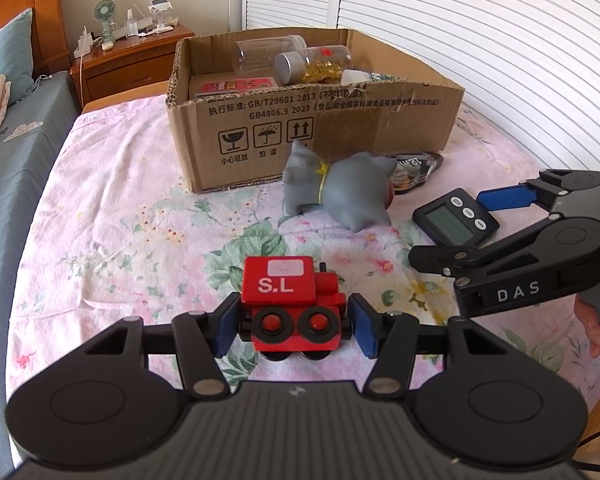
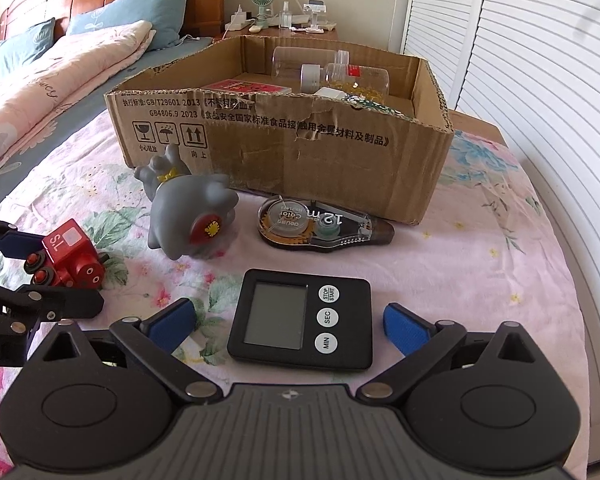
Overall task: Organize rigid objects
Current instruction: 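Carry train and timer over the box and open both tools to drop them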
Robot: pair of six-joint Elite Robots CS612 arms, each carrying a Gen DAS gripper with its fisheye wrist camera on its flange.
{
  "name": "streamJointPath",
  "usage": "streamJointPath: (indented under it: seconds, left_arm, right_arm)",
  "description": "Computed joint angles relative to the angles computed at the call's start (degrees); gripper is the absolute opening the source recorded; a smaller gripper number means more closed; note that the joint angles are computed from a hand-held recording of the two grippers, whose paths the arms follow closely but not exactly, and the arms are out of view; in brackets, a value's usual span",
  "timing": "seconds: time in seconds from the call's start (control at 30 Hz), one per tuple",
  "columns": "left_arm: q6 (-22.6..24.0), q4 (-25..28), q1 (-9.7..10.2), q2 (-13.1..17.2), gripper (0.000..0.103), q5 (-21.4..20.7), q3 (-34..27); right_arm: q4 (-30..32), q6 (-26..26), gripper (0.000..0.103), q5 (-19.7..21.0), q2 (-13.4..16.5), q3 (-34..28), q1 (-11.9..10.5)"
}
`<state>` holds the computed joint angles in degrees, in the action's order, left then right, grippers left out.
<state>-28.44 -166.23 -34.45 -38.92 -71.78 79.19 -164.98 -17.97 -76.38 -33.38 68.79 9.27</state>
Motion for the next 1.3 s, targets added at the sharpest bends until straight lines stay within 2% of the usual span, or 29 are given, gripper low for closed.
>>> streamJointPath:
  seconds: [0.13,0.27,0.43,0.6,0.97,1.3]
  left_arm:
    - [0.46,0.04,0.02,0.0,0.056,0.04,-0.02]
    - [0.81,-0.04,0.18,-0.04,0.056,-0.57,0.02]
    - [2.53,1.16,0.44,-0.21,0.056,-1.77,-0.24]
    - [3.25,1.73,1.26,-0.74,0.056,-5.64,-0.21]
    - [9.25,2.59,1.31,-2.37,0.056,-6.26,-0.45]
    - [13.07,1.54,1.71,-2.4,0.056,-5.74,-2.94]
  right_arm:
    - [0.02,-0.57,0.083,0.18,-0.39,0.33,-0.05]
    - [0.45,-0.26,0.075,-0.33,-0.6,0.32,-0.09]
    - [1.58,-1.11,0.075,-0.56,-0.84,0.24,-0.14]
    - [3.64,-3.42,0.075,0.15,-1.6,0.59,-0.37]
    - [5.2,-8.65,0.075,2.15,-4.13,1.97,-1.11]
    - [5.64,-9.38,0.075,4.84,-4.86,0.65,-1.72]
